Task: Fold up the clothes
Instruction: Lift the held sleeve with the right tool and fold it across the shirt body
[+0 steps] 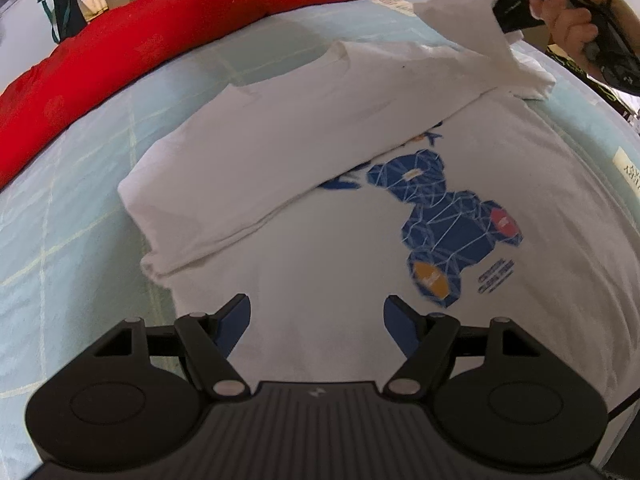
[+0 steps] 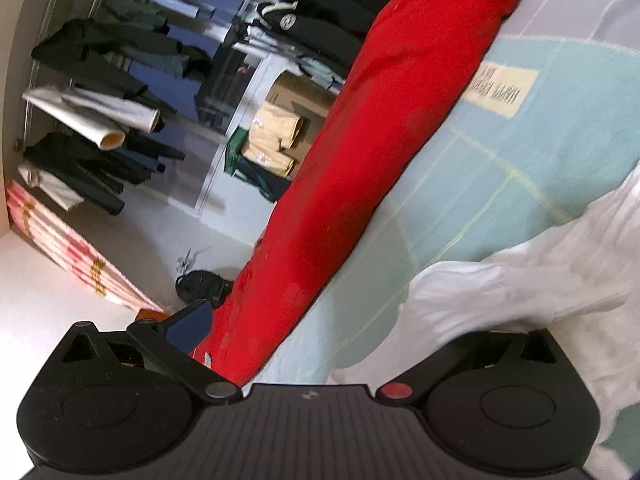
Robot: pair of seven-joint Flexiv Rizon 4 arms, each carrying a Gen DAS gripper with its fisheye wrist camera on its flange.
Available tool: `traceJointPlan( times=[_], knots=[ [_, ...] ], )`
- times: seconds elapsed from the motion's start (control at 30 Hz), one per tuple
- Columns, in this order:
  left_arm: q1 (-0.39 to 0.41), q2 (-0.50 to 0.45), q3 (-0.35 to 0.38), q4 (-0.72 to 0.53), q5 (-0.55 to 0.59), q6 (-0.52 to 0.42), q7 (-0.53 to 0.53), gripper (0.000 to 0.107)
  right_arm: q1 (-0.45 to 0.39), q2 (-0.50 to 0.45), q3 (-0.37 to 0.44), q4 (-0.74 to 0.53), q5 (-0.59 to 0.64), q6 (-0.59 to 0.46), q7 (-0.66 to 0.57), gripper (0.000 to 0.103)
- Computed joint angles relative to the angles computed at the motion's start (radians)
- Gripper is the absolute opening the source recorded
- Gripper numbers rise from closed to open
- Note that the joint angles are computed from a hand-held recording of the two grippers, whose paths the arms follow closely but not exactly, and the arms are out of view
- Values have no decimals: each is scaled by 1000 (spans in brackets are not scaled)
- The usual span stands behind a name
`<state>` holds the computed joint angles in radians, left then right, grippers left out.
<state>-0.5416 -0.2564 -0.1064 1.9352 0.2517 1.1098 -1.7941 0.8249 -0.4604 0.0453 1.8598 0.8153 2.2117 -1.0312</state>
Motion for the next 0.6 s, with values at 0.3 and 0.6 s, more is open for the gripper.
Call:
traceJointPlan(
  times=[0.3, 0.6],
  knots=[
    [30, 33, -9, 68, -50, 26, 59, 75, 149, -41, -166, -106, 39, -165, -69, 103],
    [51, 59, -12, 110, -80, 38, 84, 75, 236, -92, -275, -156, -94, -262, -8, 103]
  ],
)
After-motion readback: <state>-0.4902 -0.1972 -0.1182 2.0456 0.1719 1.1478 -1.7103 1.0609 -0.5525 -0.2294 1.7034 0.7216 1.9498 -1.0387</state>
